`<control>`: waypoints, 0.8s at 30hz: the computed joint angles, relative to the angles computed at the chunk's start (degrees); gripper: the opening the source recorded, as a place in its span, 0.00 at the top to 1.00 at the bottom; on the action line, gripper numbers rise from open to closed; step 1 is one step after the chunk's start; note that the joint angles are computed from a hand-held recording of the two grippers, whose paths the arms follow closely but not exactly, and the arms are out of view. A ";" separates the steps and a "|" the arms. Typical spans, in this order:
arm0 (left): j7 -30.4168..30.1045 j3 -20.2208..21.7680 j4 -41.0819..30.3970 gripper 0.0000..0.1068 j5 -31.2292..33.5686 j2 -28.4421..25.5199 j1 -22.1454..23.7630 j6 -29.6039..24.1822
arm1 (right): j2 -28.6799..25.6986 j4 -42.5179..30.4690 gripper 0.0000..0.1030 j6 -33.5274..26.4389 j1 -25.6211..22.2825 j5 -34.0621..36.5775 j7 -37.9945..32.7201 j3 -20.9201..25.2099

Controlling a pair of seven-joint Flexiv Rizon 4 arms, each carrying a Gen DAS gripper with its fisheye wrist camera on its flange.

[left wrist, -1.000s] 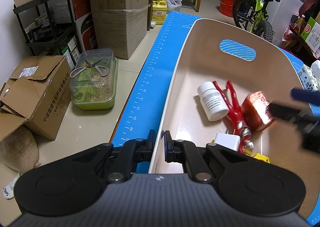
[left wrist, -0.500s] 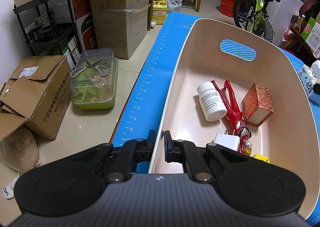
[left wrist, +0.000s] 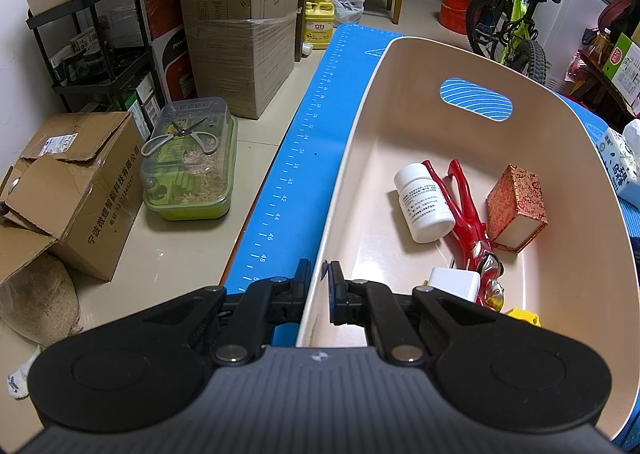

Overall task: Organize rigid objects
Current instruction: 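Move the right gripper to the black earbud case and grasp it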

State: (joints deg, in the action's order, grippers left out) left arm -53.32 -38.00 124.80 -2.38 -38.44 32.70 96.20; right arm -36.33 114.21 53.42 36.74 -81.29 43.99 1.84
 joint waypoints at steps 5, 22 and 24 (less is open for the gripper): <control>-0.07 0.02 -0.01 0.90 0.05 0.00 -0.02 0.01 | -2.15 -1.67 0.26 0.75 0.24 0.11 1.05 -0.51; -0.08 0.00 -0.06 0.90 0.00 0.02 0.01 -0.08 | -2.94 -2.33 0.45 -3.53 3.14 -1.40 -0.56 -0.54; -0.11 -0.03 -0.04 0.90 -0.05 0.03 0.01 -0.11 | -2.55 -2.00 0.45 -4.40 3.57 -1.44 -0.79 -0.29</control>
